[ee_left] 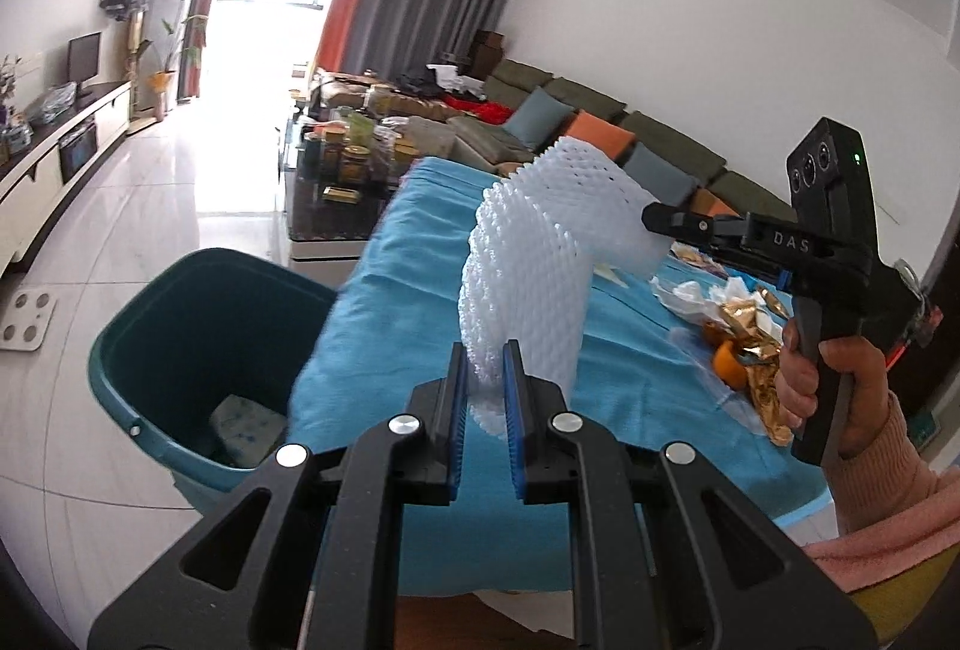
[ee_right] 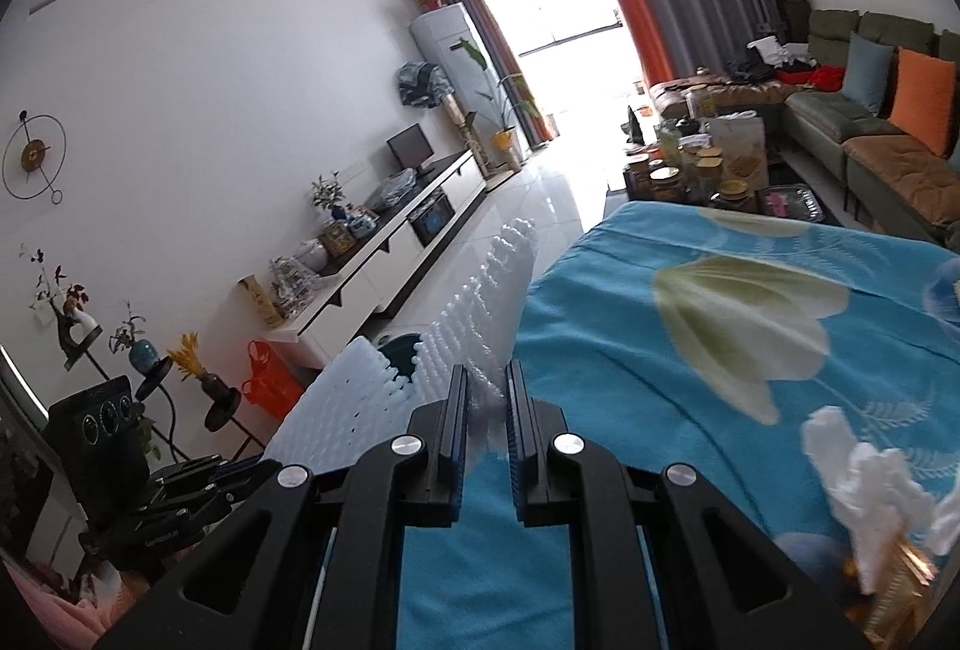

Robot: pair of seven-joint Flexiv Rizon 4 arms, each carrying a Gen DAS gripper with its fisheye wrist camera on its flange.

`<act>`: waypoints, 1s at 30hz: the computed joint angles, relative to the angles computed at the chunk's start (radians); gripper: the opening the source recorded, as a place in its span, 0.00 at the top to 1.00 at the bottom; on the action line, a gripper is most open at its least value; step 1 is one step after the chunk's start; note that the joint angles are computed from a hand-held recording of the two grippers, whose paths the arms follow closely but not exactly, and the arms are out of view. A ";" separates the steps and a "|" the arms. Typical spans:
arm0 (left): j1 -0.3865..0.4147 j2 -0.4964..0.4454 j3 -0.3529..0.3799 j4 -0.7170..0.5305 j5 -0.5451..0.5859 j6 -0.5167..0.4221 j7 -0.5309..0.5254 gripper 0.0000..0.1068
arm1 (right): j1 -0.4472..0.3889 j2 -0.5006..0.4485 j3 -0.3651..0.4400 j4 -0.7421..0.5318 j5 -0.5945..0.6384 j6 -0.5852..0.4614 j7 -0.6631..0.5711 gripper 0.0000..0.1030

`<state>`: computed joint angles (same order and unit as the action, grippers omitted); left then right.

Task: Collect trash
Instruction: 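Carry both foam nets to the teal bin and open both tools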

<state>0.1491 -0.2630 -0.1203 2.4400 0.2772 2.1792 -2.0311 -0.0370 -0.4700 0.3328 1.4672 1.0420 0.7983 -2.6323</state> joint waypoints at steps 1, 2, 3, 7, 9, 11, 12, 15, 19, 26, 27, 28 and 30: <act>-0.004 0.003 0.010 0.008 -0.010 0.005 0.002 0.89 | 0.007 -0.002 0.002 -0.002 -0.004 -0.002 0.005 0.89; -0.010 0.006 0.019 0.014 -0.020 0.009 0.006 0.89 | 0.008 -0.006 0.003 -0.003 -0.004 -0.004 0.002 0.89; -0.013 0.009 0.028 0.021 -0.028 0.013 0.009 0.89 | 0.016 -0.012 0.004 -0.008 -0.009 -0.010 0.010 0.89; -0.018 0.020 0.058 0.047 -0.059 0.023 0.018 0.89 | 0.036 -0.034 0.010 -0.033 -0.034 -0.032 0.033 0.89; -0.016 0.024 0.071 0.059 -0.073 0.026 0.018 0.89 | 0.051 -0.045 0.013 -0.043 -0.050 -0.036 0.045 0.89; -0.019 0.027 0.083 0.071 -0.090 0.031 0.021 0.89 | 0.061 -0.051 0.019 -0.047 -0.062 -0.034 0.050 0.89; -0.021 0.028 0.089 0.077 -0.100 0.034 0.023 0.89 | 0.069 -0.056 0.022 -0.052 -0.070 -0.034 0.054 0.89; -0.025 0.028 0.108 0.095 -0.131 0.044 0.030 0.89 | 0.087 -0.066 0.030 -0.062 -0.091 -0.036 0.069 0.90; -0.003 0.022 0.122 0.119 -0.145 0.052 0.018 0.89 | 0.112 -0.086 0.036 -0.080 -0.126 -0.039 0.098 0.89; 0.032 0.008 0.128 0.142 -0.153 0.045 -0.009 0.89 | 0.171 -0.118 0.043 -0.097 -0.218 -0.006 0.151 0.89; 0.044 0.006 0.126 0.144 -0.145 0.044 -0.017 0.89 | 0.180 -0.124 0.043 -0.100 -0.234 -0.002 0.162 0.89; 0.066 0.001 0.122 0.142 -0.125 0.044 -0.030 0.89 | 0.184 -0.128 0.046 -0.101 -0.245 0.002 0.168 0.89; 0.078 -0.006 0.122 0.139 -0.124 0.038 -0.034 0.89 | 0.195 -0.137 0.049 -0.105 -0.269 0.009 0.185 0.89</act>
<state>0.2266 -0.2689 0.0014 2.5790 0.1536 2.2173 -2.0652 0.1584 -0.6068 0.3820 1.3627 0.7731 0.8076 -2.4473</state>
